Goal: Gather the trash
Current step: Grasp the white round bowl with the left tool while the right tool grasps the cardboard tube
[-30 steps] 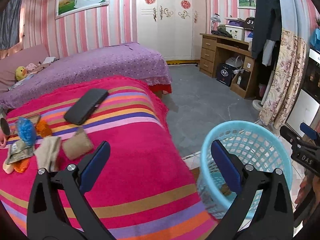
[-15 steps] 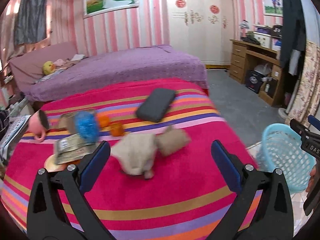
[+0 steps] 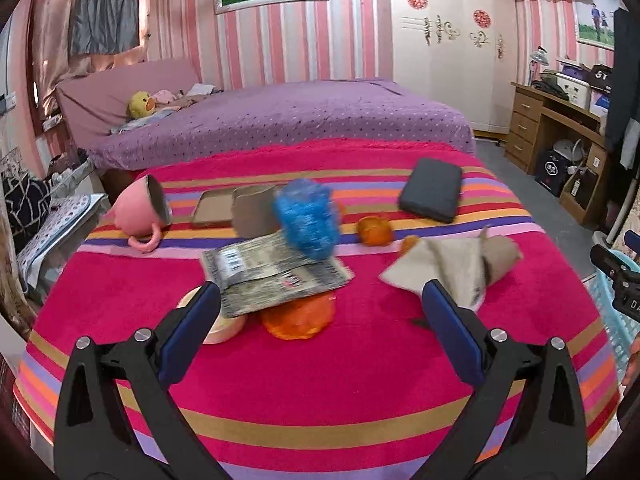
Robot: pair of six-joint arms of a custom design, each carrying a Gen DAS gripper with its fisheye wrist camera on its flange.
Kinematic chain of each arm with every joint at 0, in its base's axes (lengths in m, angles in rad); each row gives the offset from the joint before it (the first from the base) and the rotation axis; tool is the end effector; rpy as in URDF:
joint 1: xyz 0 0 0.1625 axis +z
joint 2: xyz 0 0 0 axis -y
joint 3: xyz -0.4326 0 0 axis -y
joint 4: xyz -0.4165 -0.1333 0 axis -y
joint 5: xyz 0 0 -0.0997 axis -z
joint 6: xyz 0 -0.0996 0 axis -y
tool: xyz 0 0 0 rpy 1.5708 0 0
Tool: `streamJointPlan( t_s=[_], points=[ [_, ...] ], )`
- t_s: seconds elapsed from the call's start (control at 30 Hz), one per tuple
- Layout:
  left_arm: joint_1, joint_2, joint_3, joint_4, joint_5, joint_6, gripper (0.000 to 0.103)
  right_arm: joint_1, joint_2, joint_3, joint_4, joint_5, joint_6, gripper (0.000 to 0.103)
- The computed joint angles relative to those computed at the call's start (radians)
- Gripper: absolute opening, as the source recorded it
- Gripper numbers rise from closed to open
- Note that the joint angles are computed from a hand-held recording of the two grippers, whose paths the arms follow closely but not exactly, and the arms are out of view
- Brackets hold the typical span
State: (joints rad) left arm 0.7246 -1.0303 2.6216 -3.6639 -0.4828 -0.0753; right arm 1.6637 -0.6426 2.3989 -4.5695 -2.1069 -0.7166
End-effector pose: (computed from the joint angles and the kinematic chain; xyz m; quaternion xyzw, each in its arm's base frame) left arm -0.0956 -0.3804 0.1244 0.1926 0.8164 -0.4132 0.3546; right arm 0.1176 -0.3734 0.0791 0.1671 -0.7815 0.4681 0.3772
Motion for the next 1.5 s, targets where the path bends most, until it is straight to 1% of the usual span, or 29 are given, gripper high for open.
streamJointPlan(
  t_s=[0.13,0.23,0.3,0.37,0.5,0.57,0.6,0.63,0.77,0.83,0.87,0.93,0.97,1.03,1.07,1.1,1.2,1.27,1.33,1.4,1.5],
  points=[
    [0.089,-0.065,-0.009,0.066,-0.062,0.005,0.097,0.028,0.036,-0.039,0.013,-0.036,-0.007,0.099],
    [0.133,-0.099,-0.011,0.108,-0.076,0.007,0.097,0.037,0.047,-0.054,0.030,-0.050,0.026,0.099],
    [0.171,-0.138,-0.011,0.152,-0.113,0.003,0.097,0.037,0.046,-0.059,0.054,-0.053,0.055,0.099],
    [0.203,-0.153,-0.017,0.185,-0.129,0.008,0.097,0.035,0.044,-0.063,0.074,-0.060,0.079,0.099],
    [0.252,-0.162,-0.035,0.239,-0.119,0.015,0.097,0.029,0.037,-0.067,0.111,-0.067,0.115,0.099],
    [0.290,-0.203,-0.052,0.323,-0.155,-0.031,0.097,0.028,0.039,-0.074,0.119,-0.081,0.125,0.099],
    [0.305,-0.217,-0.057,0.331,-0.174,-0.039,0.097,0.028,0.039,-0.075,0.124,-0.086,0.129,0.099],
    [0.312,-0.219,-0.059,0.321,-0.177,-0.031,0.097,0.028,0.036,-0.079,0.137,-0.090,0.136,0.099],
    [0.317,-0.178,-0.085,0.314,-0.131,0.013,0.097,0.021,0.029,-0.076,0.152,-0.079,0.160,0.099],
    [0.322,-0.161,-0.097,0.303,-0.127,0.030,0.096,0.018,0.026,-0.075,0.161,-0.069,0.166,0.099],
    [0.326,-0.160,-0.101,0.295,-0.136,0.042,0.094,0.017,0.024,-0.075,0.166,-0.065,0.169,0.099],
    [0.331,-0.156,-0.105,0.275,-0.146,0.063,0.085,0.019,0.025,-0.078,0.171,-0.066,0.166,0.099],
    [0.333,-0.153,-0.107,0.266,-0.150,0.076,0.083,0.025,0.029,-0.085,0.178,-0.076,0.163,0.099],
    [0.334,-0.145,-0.108,0.235,-0.157,0.110,0.067,0.033,0.034,-0.097,0.198,-0.099,0.166,0.099],
    [0.335,-0.144,-0.107,0.225,-0.165,0.125,0.062,0.035,0.033,-0.100,0.210,-0.105,0.170,0.099],
    [0.334,-0.143,-0.106,0.216,-0.170,0.139,0.060,0.037,0.033,-0.102,0.221,-0.108,0.175,0.099],
    [0.328,-0.154,-0.099,0.220,-0.163,0.138,0.060,0.044,0.037,-0.106,0.220,-0.106,0.167,0.099],
    [0.316,-0.166,-0.089,0.221,-0.111,0.137,0.060,0.047,0.040,-0.108,0.223,-0.098,0.158,0.099],
    [0.315,-0.201,-0.081,0.228,-0.081,0.126,0.060,0.049,0.044,-0.111,0.235,-0.094,0.156,0.099],
    [0.315,-0.232,-0.074,0.205,-0.061,0.126,0.060,0.055,0.050,-0.122,0.269,-0.091,0.160,0.099],
    [0.310,-0.264,-0.068,0.139,-0.034,0.146,0.060,0.064,0.058,-0.133,0.301,-0.074,0.163,0.098]
  ],
)
